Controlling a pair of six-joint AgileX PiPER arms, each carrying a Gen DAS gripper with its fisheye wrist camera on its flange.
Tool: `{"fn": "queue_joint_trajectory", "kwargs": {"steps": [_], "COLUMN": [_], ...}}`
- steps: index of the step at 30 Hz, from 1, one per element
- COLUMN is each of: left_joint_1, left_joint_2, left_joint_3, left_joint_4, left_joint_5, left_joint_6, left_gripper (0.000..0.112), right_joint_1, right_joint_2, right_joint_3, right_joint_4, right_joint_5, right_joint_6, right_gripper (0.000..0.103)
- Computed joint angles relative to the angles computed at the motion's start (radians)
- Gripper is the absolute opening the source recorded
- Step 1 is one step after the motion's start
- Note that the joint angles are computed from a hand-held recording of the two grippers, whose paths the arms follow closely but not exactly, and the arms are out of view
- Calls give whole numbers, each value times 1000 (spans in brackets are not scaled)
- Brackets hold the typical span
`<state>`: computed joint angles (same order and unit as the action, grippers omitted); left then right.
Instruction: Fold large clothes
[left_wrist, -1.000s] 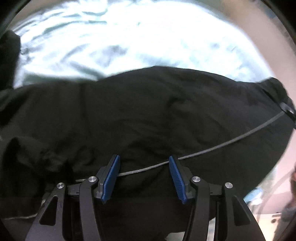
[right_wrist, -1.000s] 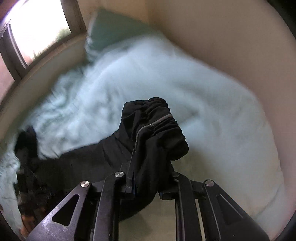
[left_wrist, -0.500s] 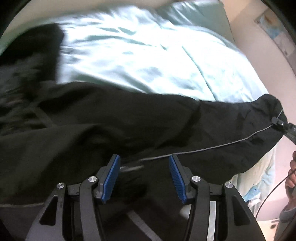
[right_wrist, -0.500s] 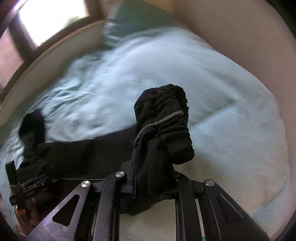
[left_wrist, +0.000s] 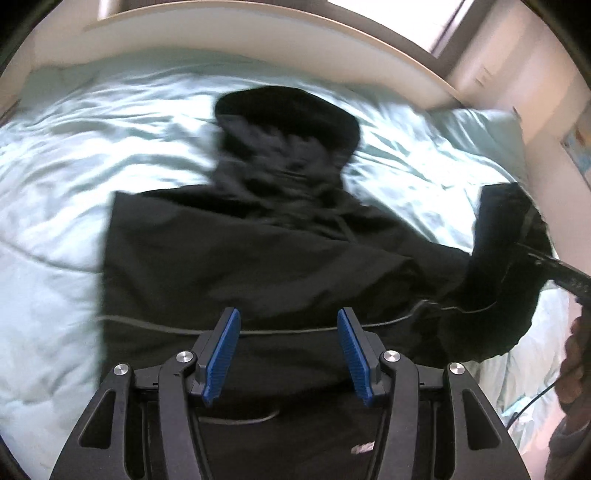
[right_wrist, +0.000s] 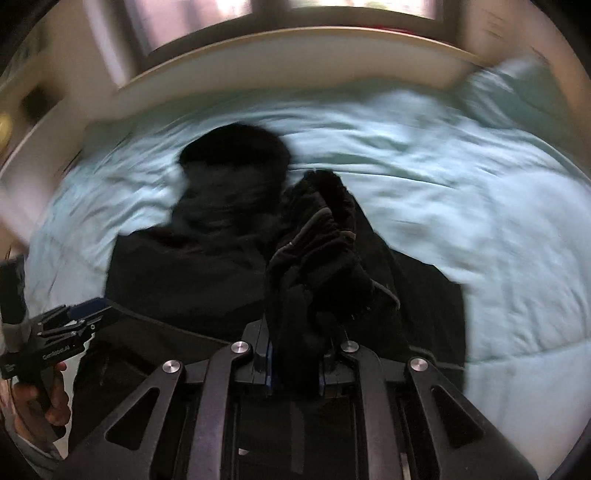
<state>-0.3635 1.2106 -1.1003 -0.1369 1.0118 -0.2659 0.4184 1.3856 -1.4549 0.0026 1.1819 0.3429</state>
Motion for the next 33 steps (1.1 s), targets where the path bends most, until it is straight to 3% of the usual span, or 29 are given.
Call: {"fn": "queue_joint_trajectory", "kwargs": {"steps": [5,10,12,15,17,22,24,25,29,33], "left_joint_1": [240,485,549,639,681,724,698,670,553,439], "left_joint_2": [-91,-119,-110,-98,-73,7,40,62,169,277], "left_joint_3": [72,146,169,199,209,206,191,182,160,132], "left_joint_4": [-81,-176,-197,-238,-268,-428,-476,-492,-543,-557], "left_joint_5": [58,90,86,93,92,116,124,117,57,-16], "left_joint_6": [186,401,451,532,583,725,750,753,740,689], "left_gripper": [56,56,56,56,56,56,56,56,56,56], "right_joint_1": [268,370,399,417,403,329,304,293,196,117], "right_joint_2": [278,589,699,821,803,594,473,417,241,161], "right_joint_3": [-193,-423,-503,-586,-520,-266,-144,-92,94,189], "right_joint_4": [-26,50,60,73,142,352,349,324,246,215], "right_joint_5": [-38,-33,-13,3,-70,-193,-236,-247,-242,-217], "right_joint_6": [104,91,104,114,68,-112,-118,-101,-38,-9], "right_gripper": [18,18,23,39,57,61,66,70,71,71]}}
